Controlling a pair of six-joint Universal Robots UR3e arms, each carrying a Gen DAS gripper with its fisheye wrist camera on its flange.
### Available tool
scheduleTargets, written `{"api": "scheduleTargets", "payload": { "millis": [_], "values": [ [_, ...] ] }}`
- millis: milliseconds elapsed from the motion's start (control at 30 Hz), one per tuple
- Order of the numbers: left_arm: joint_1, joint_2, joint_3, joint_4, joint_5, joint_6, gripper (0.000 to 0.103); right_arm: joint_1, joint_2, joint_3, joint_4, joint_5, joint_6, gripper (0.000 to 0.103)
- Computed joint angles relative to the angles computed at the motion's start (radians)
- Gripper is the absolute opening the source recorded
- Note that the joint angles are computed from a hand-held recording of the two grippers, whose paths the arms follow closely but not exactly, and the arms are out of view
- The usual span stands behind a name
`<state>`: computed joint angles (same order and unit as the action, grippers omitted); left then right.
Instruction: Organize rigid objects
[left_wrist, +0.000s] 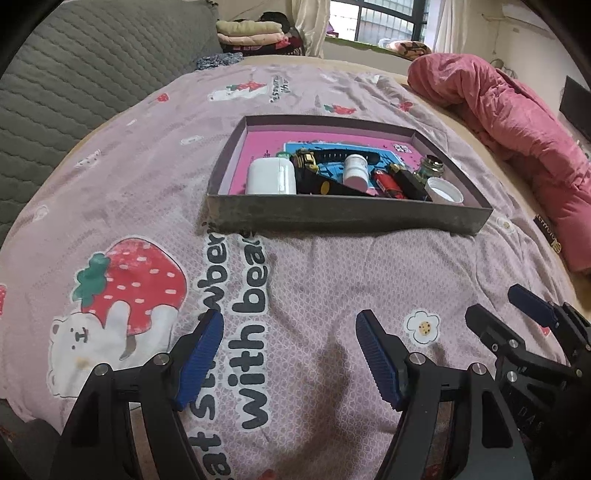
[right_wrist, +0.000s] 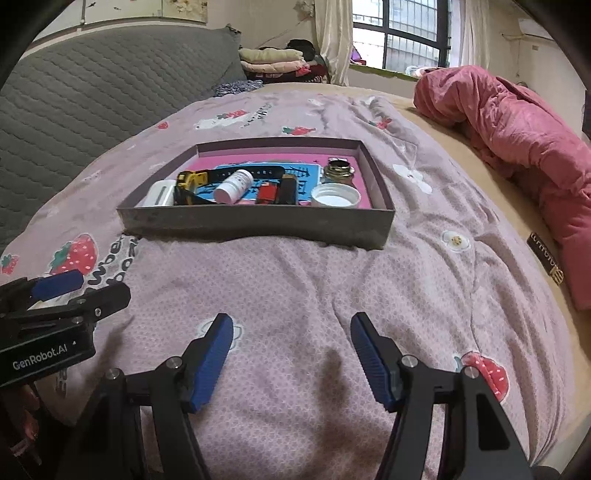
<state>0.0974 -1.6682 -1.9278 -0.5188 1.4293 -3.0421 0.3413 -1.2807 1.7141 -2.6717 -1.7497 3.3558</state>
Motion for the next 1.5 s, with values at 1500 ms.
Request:
{"api": "scheduleTargets", "payload": {
  "millis": [1500],
  "values": [
    [-0.001, 0.01, -0.017, 0.004, -0.003, -0.008, 0.075, 0.014, -0.002, 0.004, 0.008, -0.026, -0.004, 0.066]
  ]
}}
